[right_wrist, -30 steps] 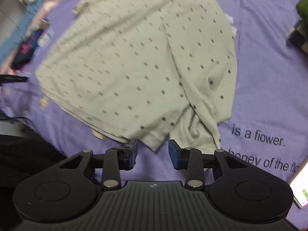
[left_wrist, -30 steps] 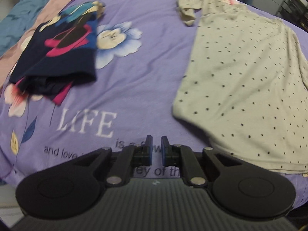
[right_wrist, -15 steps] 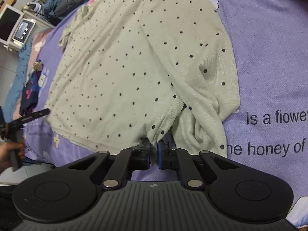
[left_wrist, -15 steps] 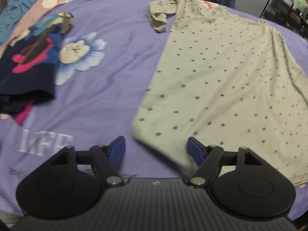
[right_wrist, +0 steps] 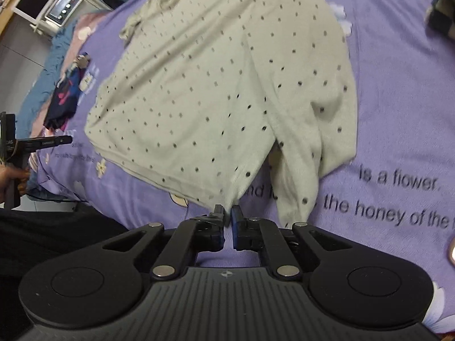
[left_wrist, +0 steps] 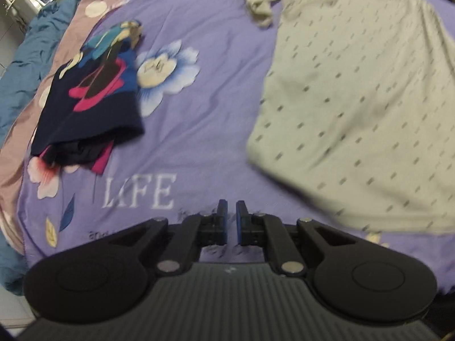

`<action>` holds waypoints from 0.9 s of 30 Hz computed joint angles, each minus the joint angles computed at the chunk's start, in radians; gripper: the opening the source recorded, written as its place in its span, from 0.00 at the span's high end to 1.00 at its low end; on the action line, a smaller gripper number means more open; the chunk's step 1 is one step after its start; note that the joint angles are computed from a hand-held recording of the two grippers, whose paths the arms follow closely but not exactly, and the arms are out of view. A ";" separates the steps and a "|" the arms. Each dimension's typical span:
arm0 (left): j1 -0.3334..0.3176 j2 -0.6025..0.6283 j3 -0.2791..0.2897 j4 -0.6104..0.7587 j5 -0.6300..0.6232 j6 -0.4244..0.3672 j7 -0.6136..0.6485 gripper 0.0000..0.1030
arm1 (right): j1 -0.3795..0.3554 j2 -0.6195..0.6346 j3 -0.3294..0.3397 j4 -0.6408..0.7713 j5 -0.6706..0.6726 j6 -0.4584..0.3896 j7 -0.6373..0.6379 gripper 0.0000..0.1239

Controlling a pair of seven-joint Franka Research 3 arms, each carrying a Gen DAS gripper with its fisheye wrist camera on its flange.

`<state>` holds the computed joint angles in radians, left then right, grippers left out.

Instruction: Fold small clothes

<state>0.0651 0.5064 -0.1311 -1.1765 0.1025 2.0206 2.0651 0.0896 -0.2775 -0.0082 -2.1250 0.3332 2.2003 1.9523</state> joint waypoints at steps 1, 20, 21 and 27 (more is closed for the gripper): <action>-0.004 0.008 0.008 0.010 0.015 -0.015 -0.005 0.93 | -0.003 -0.002 0.005 -0.009 -0.008 0.004 0.020 0.90; -0.041 -0.078 -0.066 -0.074 -0.139 0.029 0.056 0.38 | -0.095 -0.057 0.072 0.006 -0.433 -0.083 0.258 0.97; -0.044 -0.077 -0.068 -0.069 -0.148 0.031 0.054 0.37 | -0.106 -0.074 0.076 0.027 -0.493 -0.088 0.259 0.97; -0.082 -0.058 -0.072 -0.023 -0.154 0.008 0.014 0.37 | -0.172 -0.107 0.096 0.212 -0.784 -0.070 0.217 0.97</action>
<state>-0.0170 0.4485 -0.2034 -1.1998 -0.0520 2.0287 2.0794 -0.0822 -0.3847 0.0876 -1.9130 -0.4506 2.1306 2.1692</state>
